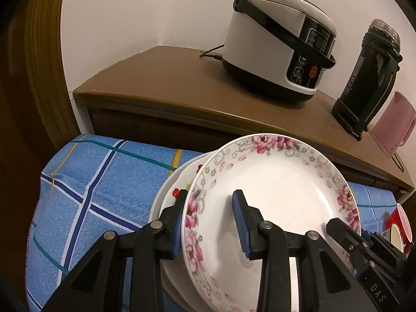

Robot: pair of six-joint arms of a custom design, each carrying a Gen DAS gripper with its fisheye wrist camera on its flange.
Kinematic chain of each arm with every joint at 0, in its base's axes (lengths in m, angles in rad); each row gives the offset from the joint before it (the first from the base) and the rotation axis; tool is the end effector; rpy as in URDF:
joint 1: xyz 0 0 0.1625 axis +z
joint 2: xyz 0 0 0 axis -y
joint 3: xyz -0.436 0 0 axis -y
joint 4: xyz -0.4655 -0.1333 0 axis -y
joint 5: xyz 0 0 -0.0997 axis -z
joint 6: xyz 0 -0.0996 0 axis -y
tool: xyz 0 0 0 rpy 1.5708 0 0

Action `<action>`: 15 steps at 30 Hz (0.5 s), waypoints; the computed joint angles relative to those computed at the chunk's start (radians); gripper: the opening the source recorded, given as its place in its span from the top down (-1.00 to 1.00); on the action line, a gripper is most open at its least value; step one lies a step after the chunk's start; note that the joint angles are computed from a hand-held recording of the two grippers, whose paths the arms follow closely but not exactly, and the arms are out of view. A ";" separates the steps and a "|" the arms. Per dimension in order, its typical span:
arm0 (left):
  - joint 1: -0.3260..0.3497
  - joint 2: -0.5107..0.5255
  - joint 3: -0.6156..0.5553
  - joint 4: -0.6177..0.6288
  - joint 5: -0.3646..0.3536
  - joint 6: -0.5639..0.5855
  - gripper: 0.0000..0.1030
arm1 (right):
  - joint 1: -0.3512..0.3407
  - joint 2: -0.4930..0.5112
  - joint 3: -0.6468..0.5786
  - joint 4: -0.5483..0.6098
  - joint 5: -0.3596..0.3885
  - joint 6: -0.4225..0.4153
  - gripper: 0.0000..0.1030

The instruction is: Organize plates and bowls

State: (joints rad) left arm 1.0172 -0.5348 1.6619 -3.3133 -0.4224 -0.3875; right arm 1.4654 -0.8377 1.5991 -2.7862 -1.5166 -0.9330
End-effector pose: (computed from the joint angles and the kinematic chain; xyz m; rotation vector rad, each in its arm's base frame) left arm -0.1668 -0.6962 -0.0115 -0.2532 2.1049 -1.1973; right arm 0.0578 -0.7723 0.1197 1.1820 -2.6464 0.6202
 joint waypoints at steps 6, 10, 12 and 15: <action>-0.001 0.017 -0.014 -0.027 0.017 0.041 0.28 | 0.000 0.017 -0.014 0.001 -0.014 0.005 0.58; -0.002 0.022 -0.017 -0.035 0.027 0.060 0.28 | 0.003 0.019 -0.011 -0.009 -0.020 0.001 0.55; -0.002 0.025 -0.020 -0.039 0.030 0.065 0.28 | 0.001 0.020 -0.017 0.007 -0.015 0.009 0.54; -0.002 0.027 -0.021 -0.041 0.031 0.065 0.28 | 0.003 0.019 -0.015 0.005 -0.020 0.008 0.52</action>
